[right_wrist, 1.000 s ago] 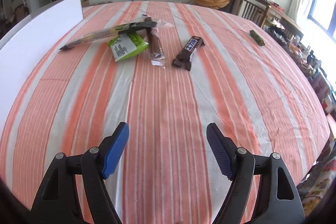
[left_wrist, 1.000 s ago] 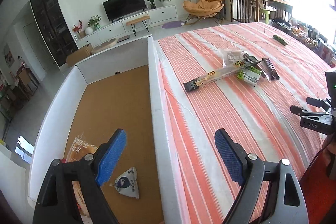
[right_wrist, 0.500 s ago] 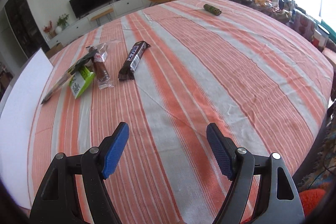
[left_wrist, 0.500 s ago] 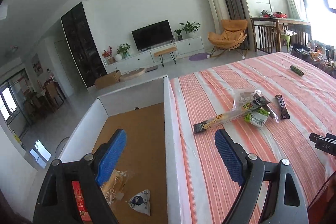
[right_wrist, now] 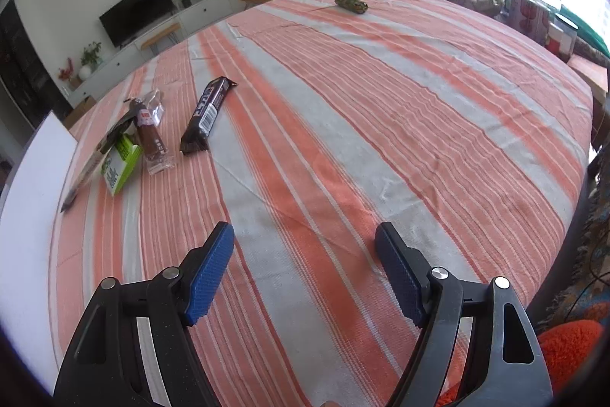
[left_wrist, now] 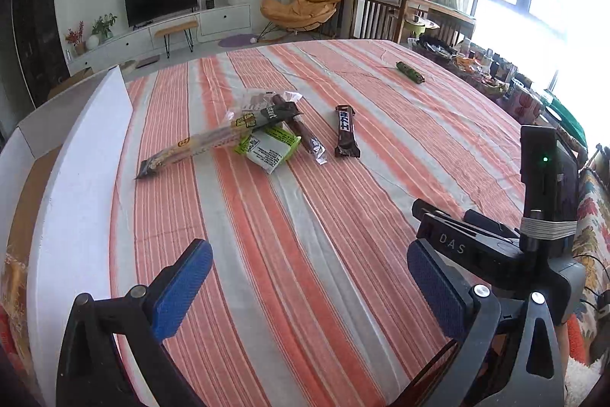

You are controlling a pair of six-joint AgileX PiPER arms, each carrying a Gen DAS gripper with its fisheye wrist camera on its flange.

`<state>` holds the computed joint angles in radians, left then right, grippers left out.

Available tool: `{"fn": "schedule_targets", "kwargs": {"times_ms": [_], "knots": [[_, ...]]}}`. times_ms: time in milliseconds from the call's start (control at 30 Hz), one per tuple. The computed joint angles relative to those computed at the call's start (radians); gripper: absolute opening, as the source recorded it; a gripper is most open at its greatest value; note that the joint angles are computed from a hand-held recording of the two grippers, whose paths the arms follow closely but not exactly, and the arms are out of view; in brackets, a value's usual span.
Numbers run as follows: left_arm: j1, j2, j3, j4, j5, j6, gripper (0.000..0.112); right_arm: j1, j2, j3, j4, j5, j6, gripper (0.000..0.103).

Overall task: Organize snacks
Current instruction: 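Move both tools back over the remaining snacks on the table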

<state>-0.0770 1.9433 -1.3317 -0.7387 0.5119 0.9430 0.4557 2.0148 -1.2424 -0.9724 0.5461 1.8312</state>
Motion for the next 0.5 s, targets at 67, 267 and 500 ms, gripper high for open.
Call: {"fn": "schedule_targets", "kwargs": {"times_ms": [67,267,500], "knots": [[-0.010,0.078,-0.049,0.069,-0.013,-0.104,0.101,0.000,0.000,-0.001,0.002,-0.001,-0.003,0.081],[-0.044,0.203,-0.114,0.250,-0.093,-0.283,0.101,0.004,0.004,-0.012,0.021,0.011,-0.031,0.083],[-0.053,0.236,-0.119,0.276,-0.139,-0.289,0.102,0.011,0.016,-0.035,0.049,0.037,-0.073,0.084]]}}
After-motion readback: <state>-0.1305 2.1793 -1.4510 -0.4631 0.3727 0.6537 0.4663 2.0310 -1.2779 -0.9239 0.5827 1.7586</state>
